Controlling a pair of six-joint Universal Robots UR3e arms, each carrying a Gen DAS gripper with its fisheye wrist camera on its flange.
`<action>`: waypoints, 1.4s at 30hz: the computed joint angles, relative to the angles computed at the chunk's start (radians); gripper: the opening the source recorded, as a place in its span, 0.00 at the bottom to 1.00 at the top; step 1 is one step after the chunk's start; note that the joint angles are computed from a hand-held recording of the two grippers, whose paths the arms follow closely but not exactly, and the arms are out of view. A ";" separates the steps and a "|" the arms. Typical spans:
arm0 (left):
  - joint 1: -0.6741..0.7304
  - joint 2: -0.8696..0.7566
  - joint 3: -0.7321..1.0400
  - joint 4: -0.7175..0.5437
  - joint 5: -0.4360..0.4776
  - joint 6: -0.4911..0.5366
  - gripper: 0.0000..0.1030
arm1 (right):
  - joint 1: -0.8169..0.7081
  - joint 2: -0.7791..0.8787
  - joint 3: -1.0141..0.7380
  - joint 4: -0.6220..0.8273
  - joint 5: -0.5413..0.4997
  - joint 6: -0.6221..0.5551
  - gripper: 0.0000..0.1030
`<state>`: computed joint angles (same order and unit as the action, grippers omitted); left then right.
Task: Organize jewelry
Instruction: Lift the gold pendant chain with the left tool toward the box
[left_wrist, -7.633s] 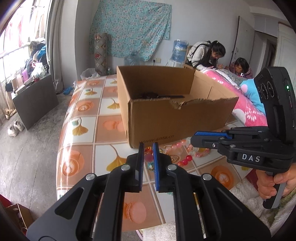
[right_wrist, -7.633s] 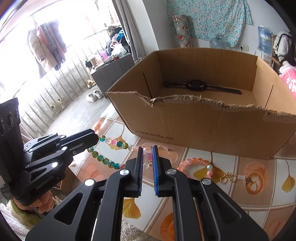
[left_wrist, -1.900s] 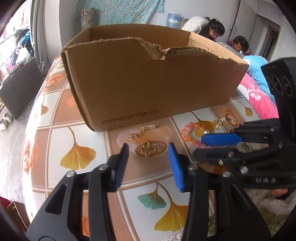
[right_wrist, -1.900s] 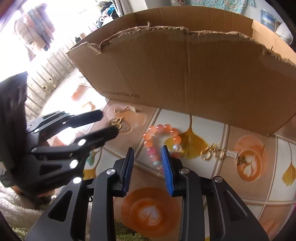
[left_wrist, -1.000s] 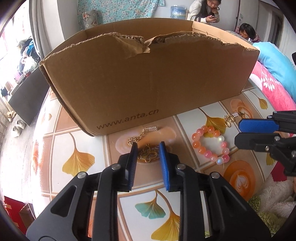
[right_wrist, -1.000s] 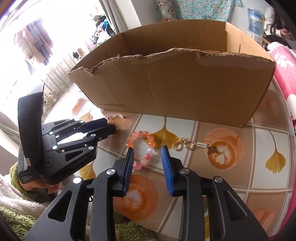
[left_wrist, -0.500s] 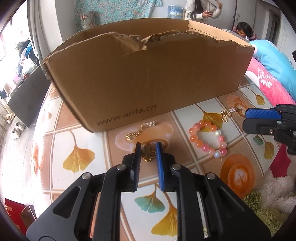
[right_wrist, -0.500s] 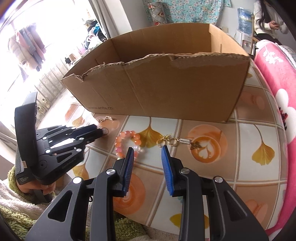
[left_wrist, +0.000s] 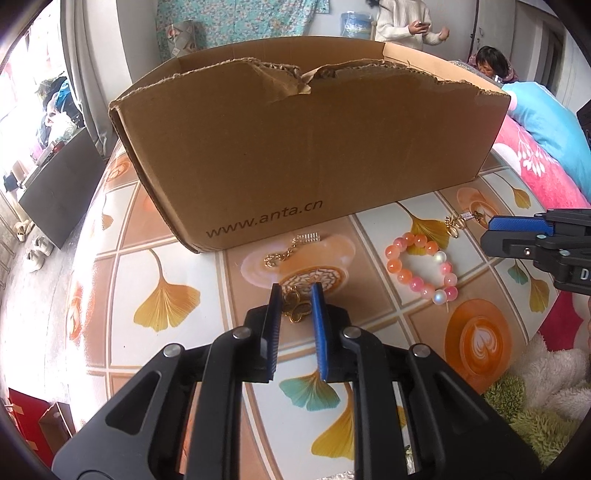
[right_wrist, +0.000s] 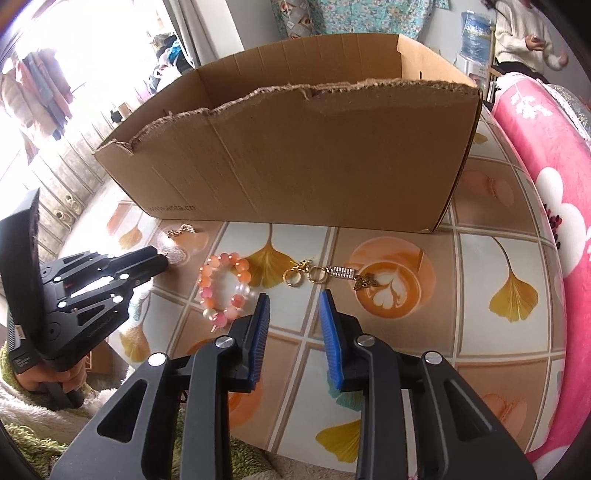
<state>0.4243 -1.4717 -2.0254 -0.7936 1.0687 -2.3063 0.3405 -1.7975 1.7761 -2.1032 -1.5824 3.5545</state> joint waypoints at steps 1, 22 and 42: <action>0.001 0.001 -0.001 0.000 0.000 0.001 0.15 | -0.005 0.000 0.002 0.000 0.001 -0.001 0.25; -0.020 -0.012 0.014 0.006 0.008 -0.010 0.15 | -0.043 0.008 0.011 0.000 -0.091 -0.029 0.23; -0.025 -0.017 0.016 0.010 0.007 -0.007 0.15 | -0.043 0.059 -0.002 -0.011 -0.099 -0.141 0.16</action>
